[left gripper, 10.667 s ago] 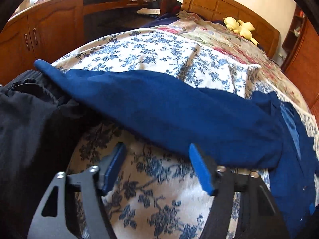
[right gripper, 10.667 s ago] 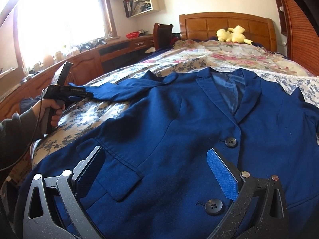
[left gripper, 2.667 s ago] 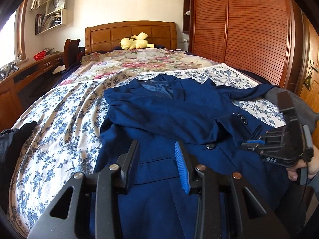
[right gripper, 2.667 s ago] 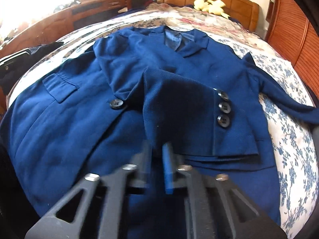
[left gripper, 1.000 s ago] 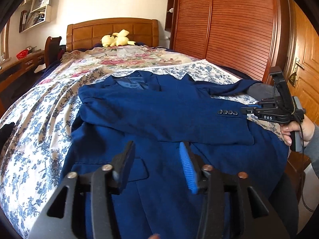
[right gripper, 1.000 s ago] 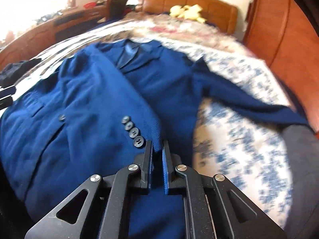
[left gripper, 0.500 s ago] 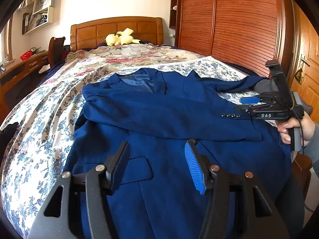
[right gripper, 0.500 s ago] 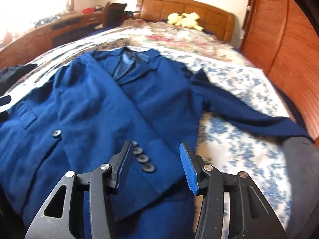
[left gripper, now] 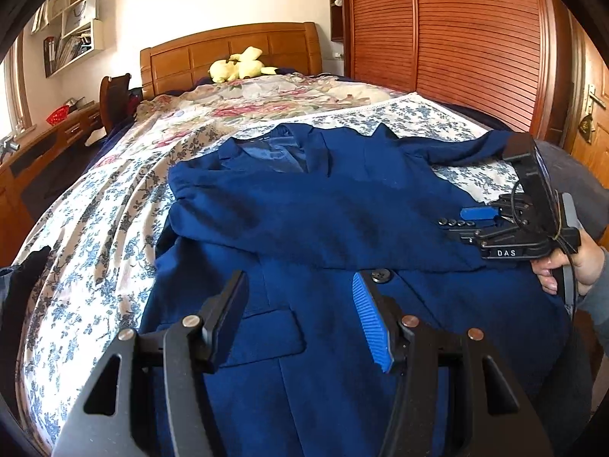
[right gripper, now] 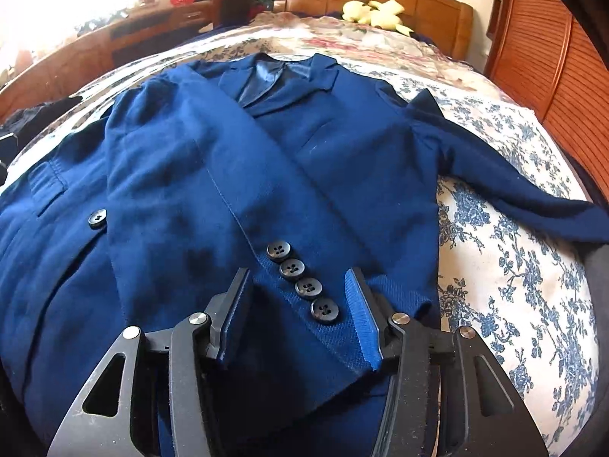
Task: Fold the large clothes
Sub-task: 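Slide the cuff along the blazer front toward the hem and open the right tool, then move the right tool over to the other outstretched blazer sleeve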
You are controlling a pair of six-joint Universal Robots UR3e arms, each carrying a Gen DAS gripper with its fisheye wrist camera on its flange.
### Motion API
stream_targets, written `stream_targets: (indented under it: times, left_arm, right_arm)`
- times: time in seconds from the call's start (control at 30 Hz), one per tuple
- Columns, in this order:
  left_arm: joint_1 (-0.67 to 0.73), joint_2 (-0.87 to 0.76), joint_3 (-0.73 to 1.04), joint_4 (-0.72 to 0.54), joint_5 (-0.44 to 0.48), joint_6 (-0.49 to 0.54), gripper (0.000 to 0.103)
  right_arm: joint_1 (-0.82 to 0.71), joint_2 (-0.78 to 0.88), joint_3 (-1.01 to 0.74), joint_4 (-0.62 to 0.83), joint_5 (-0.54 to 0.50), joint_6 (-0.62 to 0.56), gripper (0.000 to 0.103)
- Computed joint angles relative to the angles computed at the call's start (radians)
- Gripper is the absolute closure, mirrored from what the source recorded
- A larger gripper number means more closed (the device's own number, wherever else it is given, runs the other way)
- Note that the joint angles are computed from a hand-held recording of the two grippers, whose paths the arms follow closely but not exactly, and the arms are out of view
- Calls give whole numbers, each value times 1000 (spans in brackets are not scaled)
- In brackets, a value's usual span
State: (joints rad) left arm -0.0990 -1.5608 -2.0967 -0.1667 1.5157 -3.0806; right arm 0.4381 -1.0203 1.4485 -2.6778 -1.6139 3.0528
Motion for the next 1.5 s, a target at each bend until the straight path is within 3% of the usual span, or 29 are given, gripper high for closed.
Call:
stream_targets:
  times: [0.37,0.77,1.1,1.5]
  left_arm:
    - [-5,-158,133,19,28,-27,47]
    - [2,-458,396,83,-64,9,47]
    - [39,-477,366,127,-175,20,47]
    - [35,-484,346,170,-143,4,47]
  right_arm:
    - [-21,-9,28,-26,38,-6,50]
    - [-18,-4,39,-53,33,-3,50]
    - [-3,-7,51,-75,-3,-6,50]
    - [-22,-38,3,20,14,29,49]
